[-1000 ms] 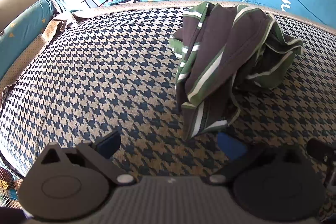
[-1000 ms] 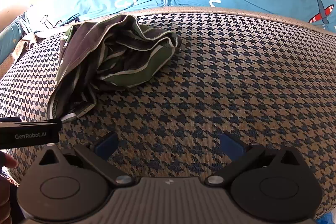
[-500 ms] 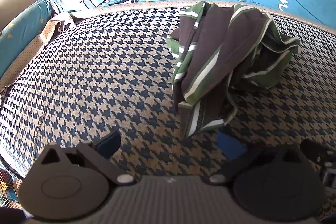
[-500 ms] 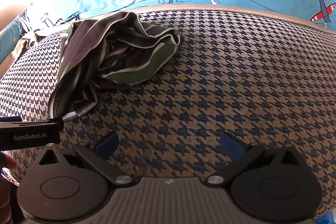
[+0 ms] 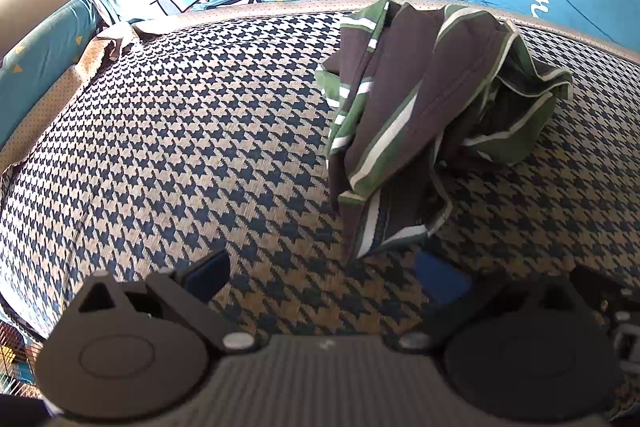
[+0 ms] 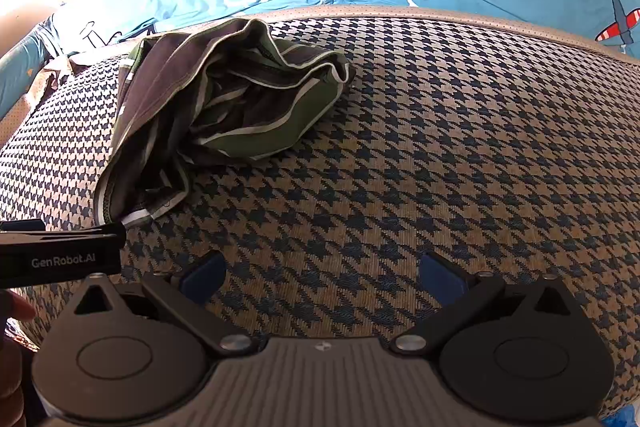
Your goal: Fold clothes
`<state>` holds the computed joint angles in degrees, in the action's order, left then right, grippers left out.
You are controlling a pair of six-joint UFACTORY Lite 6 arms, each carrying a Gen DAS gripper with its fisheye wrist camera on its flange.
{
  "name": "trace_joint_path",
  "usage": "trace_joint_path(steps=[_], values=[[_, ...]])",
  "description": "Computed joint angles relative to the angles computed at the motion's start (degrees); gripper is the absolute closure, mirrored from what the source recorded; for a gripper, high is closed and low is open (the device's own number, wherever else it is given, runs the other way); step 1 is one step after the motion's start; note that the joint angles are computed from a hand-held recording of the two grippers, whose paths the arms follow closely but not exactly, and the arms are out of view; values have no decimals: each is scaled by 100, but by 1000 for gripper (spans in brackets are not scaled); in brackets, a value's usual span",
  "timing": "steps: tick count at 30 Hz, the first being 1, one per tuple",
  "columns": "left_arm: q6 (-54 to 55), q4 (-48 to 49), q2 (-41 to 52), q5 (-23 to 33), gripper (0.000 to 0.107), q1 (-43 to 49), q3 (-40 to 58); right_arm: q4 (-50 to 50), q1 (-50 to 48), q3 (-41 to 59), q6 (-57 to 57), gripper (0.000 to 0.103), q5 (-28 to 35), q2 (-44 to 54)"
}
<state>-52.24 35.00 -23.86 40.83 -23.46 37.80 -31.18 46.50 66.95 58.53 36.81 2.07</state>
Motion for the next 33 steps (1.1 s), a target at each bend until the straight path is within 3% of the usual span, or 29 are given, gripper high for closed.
trace_joint_path(steps=[33], values=[[-180,113,113,85,4,-109,80,22,24,-24,-139,0,-21,6]])
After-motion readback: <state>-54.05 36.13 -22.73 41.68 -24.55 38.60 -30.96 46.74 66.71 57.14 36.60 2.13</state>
